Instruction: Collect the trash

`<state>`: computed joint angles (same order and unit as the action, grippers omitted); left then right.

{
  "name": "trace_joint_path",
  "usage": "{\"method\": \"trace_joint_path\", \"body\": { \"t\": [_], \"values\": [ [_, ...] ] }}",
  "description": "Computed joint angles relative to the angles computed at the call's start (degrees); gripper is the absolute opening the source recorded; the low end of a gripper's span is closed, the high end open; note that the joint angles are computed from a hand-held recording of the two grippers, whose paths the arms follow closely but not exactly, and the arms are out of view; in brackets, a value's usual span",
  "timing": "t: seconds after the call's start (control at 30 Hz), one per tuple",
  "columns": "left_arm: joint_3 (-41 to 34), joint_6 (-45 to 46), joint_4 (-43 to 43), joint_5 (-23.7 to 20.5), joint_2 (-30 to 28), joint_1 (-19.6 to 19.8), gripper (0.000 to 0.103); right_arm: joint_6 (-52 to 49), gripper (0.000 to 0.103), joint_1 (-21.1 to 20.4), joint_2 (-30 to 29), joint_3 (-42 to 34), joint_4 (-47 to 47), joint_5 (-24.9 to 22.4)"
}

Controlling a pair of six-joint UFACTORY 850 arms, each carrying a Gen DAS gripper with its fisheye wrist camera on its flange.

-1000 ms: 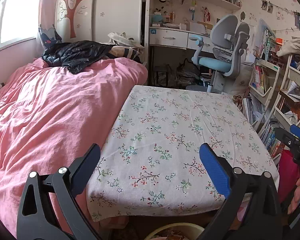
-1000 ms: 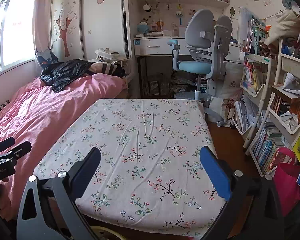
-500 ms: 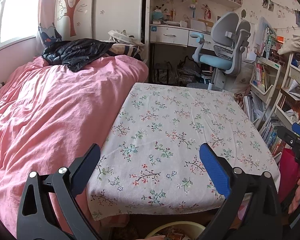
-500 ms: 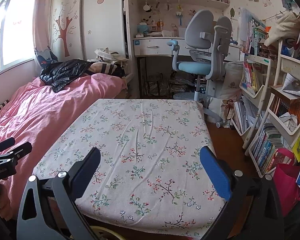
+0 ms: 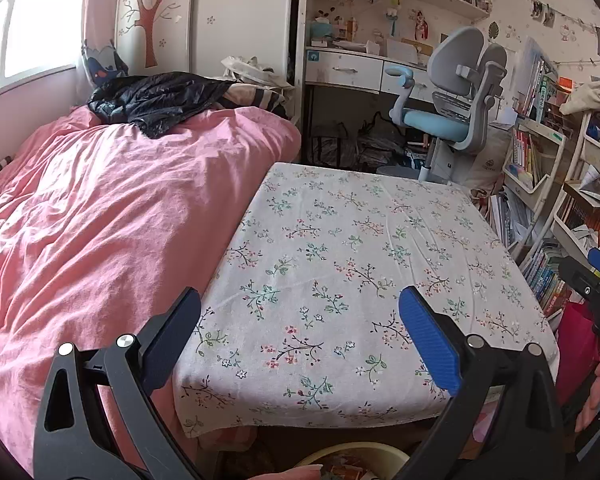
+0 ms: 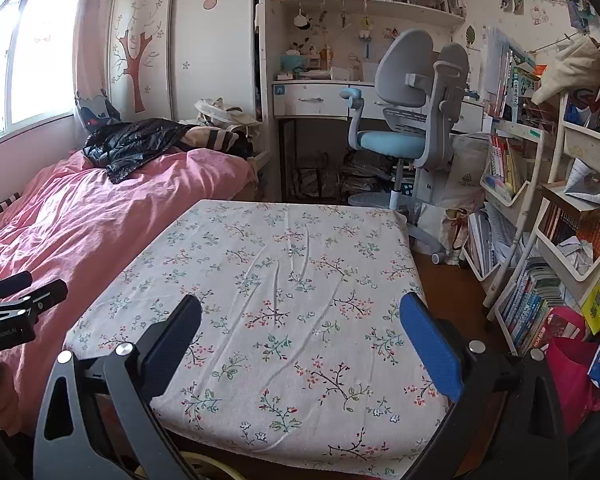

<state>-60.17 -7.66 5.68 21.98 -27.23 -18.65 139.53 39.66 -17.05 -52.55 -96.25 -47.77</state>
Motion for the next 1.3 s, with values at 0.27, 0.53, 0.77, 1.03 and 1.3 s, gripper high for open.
{"method": "trace_joint_path", "body": {
  "t": [0.27, 0.53, 0.77, 1.03, 1.3],
  "values": [
    [-0.1, 3.9, -3.2, 0.1, -0.2, -0.6, 0.096, 0.2, 0.095, -0.1, -0.2, -0.1, -0.5, 0.1],
    [-0.1, 4.9, -4.5, -0.1, -0.1, -0.6, 0.096, -0.5, 0.095, 0.2, -0.6, -0.4, 0.1, 0.0],
    [-0.2, 5.6, -5.5, -0.2, -0.2, -0.4, 0.096, -0.8, 0.095, 0.3, -0.9, -0.6, 0.3, 0.0],
    [-0.4, 10.9, -10.4, -0.1, -0.2, -0.7, 0.096, -1.6, 0.095, 0.2, -1.0, -0.5, 0.4, 0.7],
    [-0.9, 12.5, -11.5, -0.8, -0.5, -0.8, 0.096, -1.4, 0.095, 0.1, -0.9, -0.5, 0.4, 0.9]
  ]
}}
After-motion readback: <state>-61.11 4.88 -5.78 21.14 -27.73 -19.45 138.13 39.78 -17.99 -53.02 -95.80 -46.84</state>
